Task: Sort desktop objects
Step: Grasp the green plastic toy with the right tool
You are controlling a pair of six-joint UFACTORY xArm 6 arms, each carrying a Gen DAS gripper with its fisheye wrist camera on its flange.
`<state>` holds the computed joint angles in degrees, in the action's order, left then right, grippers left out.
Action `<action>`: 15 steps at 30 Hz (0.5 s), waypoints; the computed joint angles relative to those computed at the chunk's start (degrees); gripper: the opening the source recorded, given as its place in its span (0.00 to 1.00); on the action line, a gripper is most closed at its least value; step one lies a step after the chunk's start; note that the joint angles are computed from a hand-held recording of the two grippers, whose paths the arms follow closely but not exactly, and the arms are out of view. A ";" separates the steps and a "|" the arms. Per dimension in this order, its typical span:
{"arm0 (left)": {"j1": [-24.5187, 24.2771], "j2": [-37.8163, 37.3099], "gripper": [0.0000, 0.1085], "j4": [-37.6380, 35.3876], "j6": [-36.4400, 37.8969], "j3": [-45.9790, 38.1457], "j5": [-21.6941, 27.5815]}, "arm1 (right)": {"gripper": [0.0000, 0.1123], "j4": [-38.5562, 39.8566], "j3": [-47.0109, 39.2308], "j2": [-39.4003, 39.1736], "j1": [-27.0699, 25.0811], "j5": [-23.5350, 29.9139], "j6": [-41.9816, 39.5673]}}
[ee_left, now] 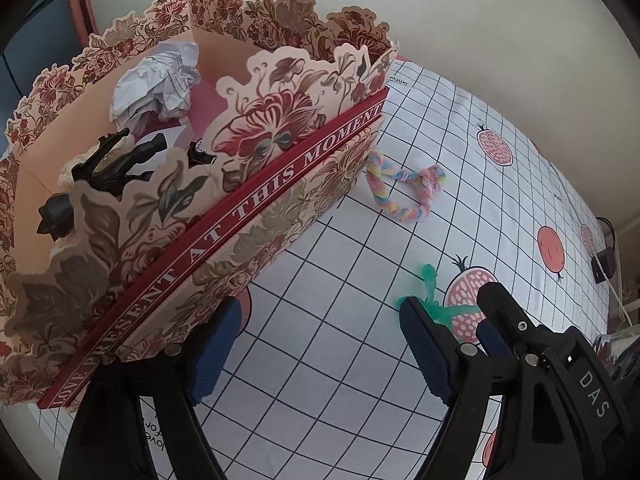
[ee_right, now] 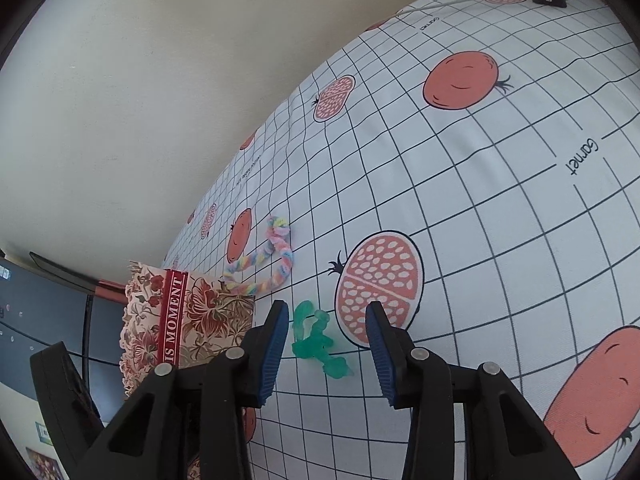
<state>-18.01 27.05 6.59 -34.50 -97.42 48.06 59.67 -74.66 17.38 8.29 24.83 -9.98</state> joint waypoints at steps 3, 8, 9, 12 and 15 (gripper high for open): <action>0.06 -0.07 0.75 0.35 -0.25 0.04 0.31 | 0.37 -0.37 -0.24 0.53 0.03 0.17 1.07; 0.03 -0.09 0.75 0.35 0.18 0.00 0.58 | 0.24 0.52 -0.15 0.79 -0.05 -0.06 1.11; 0.10 -0.32 0.76 -0.09 0.52 0.38 0.00 | 0.24 0.44 -0.21 0.94 -0.12 0.06 1.43; 0.21 -0.67 0.76 -0.73 1.07 0.68 -0.22 | 0.17 2.97 -0.21 0.97 -0.37 0.58 0.09; 0.13 -1.00 0.75 -0.29 0.86 0.97 -0.54 | 0.10 2.60 -0.25 0.90 -0.56 0.22 0.55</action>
<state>-17.88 26.05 6.31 -33.65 -96.45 47.52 62.27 -74.92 18.28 7.73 25.05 -9.42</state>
